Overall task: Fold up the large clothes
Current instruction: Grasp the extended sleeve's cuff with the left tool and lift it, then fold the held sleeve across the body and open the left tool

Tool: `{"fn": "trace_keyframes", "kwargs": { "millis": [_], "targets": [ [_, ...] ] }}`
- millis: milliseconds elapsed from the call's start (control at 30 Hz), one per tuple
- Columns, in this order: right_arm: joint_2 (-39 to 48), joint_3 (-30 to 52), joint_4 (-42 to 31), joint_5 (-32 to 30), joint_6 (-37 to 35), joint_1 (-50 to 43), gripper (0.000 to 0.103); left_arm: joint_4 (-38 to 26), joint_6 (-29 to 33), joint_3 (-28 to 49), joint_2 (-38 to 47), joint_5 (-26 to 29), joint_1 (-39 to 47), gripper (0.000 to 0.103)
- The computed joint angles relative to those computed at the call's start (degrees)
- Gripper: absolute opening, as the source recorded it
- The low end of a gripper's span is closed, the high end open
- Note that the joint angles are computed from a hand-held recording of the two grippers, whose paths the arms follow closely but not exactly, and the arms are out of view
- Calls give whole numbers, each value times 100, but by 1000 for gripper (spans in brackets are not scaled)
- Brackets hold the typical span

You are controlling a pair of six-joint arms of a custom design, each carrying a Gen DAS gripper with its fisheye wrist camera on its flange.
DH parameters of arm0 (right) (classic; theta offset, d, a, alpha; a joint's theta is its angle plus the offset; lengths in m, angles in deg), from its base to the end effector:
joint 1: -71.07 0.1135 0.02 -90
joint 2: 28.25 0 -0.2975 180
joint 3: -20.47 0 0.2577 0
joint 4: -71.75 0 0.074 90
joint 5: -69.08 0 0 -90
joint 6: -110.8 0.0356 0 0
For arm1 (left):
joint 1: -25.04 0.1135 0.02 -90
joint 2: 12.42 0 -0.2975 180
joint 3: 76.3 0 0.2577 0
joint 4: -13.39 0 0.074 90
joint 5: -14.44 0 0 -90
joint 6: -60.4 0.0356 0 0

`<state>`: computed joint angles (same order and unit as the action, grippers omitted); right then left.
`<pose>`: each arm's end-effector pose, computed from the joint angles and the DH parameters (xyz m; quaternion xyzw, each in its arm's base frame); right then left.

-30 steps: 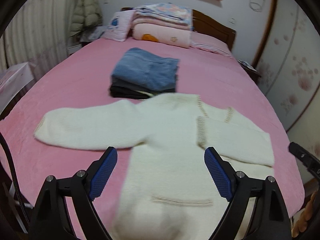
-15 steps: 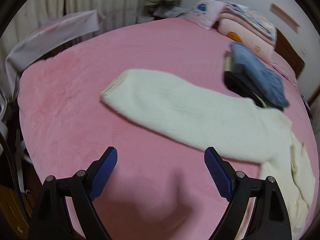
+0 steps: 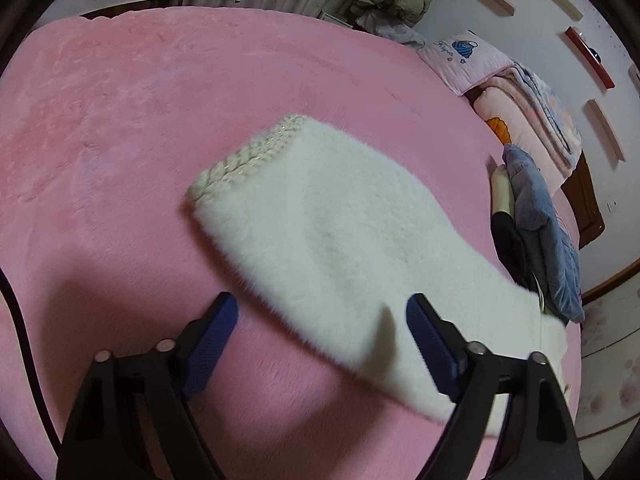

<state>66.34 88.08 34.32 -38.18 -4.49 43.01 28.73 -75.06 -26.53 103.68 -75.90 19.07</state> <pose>0.2874 -0.1413 0.1957 -0.0099 0.9646 0.0325 0.2613 0.3216 -0.0334 0.0595 -0.3194 0.8869 -0.1424 0.3020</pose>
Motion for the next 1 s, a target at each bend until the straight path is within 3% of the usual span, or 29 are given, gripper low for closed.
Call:
{"fn": "trace_keyframes", "kwargs": {
  "millis": [67,133,267,433,533,667,833,1000],
  "targets": [
    [93,22,22,18,16,-1,39,-396,15,414,131,-41,-82,38],
    [188,59,23,15,14,-56,39,-554,-54,587,155,-124,-116,23],
    [367,201,-53,-43,34,-246,39,-703,-136,604,-270,-561,-424,8],
    [494,426,-226,-286,-61,-716,39,-1122,-137,767,-1203,-909,-1097,7],
    [575,630,-381,-487,-133,-1044,39,-1597,113,1388,-1530,-1259,-1837,7],
    [725,952,-597,-774,-238,-1554,39,-2131,408,2482,-1318,-1338,-2690,7],
    [1045,1440,-775,-990,-353,-2256,39,-2931,697,4374,-147,-1199,-3739,7],
    [1578,2090,-1029,-966,-450,-2859,39,-4368,790,6828,1666,-956,-4367,7]
  ]
}}
